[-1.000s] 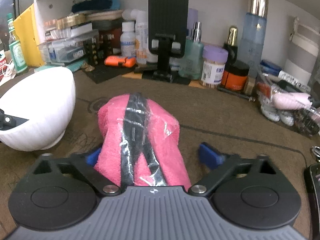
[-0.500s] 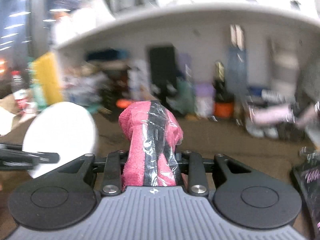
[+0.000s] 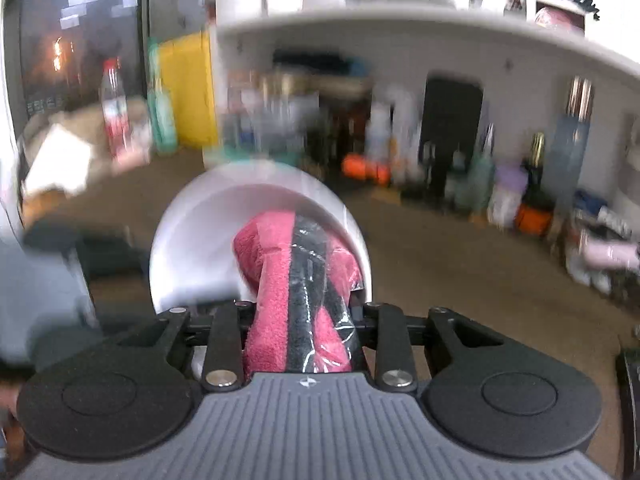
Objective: Clean bowl
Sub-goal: 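Tilt the held bowl toward the right gripper holding the pink towel, then wipe the bowl interior with the pink towel in the right gripper while the left gripper holds the bowl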
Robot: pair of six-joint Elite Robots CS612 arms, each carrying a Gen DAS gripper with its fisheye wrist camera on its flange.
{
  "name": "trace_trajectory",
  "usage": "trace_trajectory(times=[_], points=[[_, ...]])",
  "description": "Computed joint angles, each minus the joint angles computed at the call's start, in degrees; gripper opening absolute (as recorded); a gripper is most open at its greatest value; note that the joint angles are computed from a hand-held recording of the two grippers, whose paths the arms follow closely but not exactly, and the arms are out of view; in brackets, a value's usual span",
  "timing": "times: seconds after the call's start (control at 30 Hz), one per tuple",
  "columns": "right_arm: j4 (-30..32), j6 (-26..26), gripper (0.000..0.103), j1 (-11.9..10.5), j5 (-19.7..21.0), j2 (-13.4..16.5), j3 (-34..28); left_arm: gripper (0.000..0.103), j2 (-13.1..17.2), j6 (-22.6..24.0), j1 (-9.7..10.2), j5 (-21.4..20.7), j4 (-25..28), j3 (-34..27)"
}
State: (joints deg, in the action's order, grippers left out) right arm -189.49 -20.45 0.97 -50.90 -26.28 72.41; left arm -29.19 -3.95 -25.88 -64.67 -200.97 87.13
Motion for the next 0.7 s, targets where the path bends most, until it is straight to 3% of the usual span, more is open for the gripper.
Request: trace_trajectory(times=[0.07, 0.13, 0.27, 0.4, 0.57, 0.7], points=[[-5.3, -0.9, 0.03, -0.3, 0.7, -0.7, 2.0, 0.026, -0.1, -1.1, 0.07, -0.4, 0.3, 0.1], [-7.1, -3.4, 0.03, 0.5, -1.7, -1.5, 4.1, 0.026, -0.1, -2.1, 0.04, -0.4, 0.3, 0.2], [-2.1, -8.9, 0.03, 0.8, -5.9, -3.1, 7.9, 0.027, -0.1, -3.4, -0.02, -0.1, 0.0, 0.4], [-2.3, -5.3, 0.031, 1.1, -7.9, -2.1, 7.4, 0.027, -0.4, -3.7, 0.74, -3.1, 0.8, 0.2], [-10.8, 1.0, 0.031, 2.0, -7.0, 0.6, 3.0, 0.028, -0.4, -1.1, 0.13, -1.2, 2.4, -0.5], [-9.9, -7.0, 0.031, 2.5, -12.2, -0.1, 2.7, 0.028, -0.4, -0.7, 0.32, -1.3, 3.0, -1.0]])
